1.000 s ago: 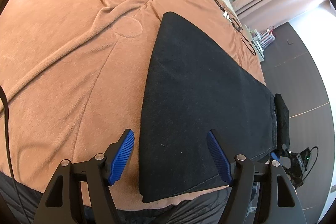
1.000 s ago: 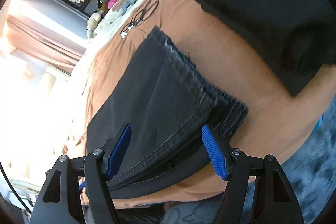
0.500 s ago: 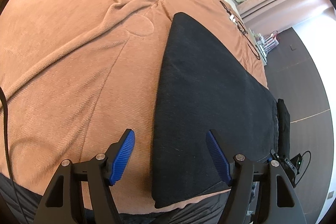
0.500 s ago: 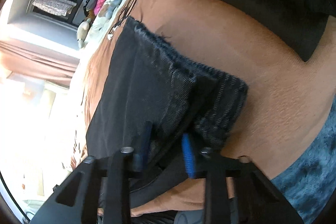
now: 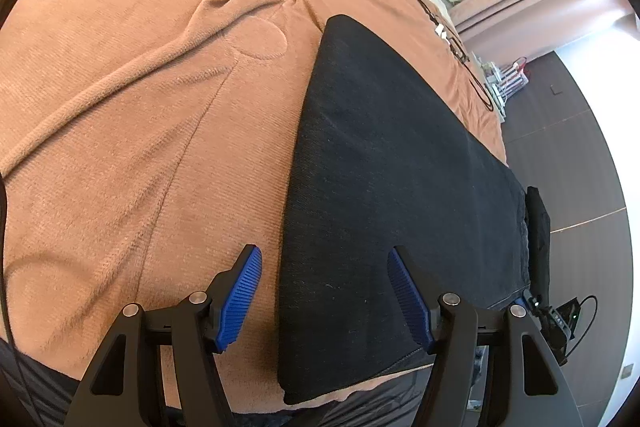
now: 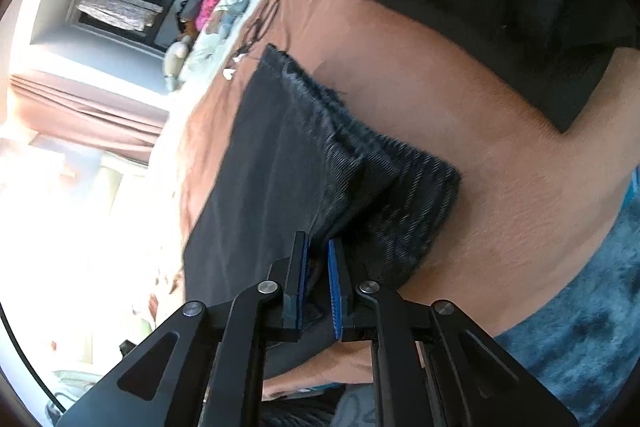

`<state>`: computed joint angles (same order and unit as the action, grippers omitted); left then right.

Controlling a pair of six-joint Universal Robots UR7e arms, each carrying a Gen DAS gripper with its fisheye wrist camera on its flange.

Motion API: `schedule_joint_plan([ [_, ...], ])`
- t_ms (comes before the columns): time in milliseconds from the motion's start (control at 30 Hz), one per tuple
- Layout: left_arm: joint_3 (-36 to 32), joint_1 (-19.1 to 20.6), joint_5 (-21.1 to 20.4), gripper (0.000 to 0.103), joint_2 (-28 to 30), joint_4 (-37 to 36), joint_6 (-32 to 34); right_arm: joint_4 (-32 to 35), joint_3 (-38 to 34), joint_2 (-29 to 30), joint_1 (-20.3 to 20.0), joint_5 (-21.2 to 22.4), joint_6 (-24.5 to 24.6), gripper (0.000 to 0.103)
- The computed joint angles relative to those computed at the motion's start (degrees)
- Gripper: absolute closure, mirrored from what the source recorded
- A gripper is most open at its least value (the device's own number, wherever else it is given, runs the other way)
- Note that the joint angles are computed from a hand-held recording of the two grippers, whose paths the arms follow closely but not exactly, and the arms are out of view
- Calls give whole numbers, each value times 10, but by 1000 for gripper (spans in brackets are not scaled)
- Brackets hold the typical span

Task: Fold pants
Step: 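Close the right tool on the waistband edge of the pants again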

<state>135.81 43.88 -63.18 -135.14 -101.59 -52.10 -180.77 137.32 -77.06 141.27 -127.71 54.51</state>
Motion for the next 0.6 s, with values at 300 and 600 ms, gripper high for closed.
schedule_joint_plan([
  [300,-1,-2,0,36,3,2,-2,-45,2,30,-18,2,-15,41],
  [600,-7,29,-10,36,27,-30,26,-4,-8,11,-7,-31,-3,74],
])
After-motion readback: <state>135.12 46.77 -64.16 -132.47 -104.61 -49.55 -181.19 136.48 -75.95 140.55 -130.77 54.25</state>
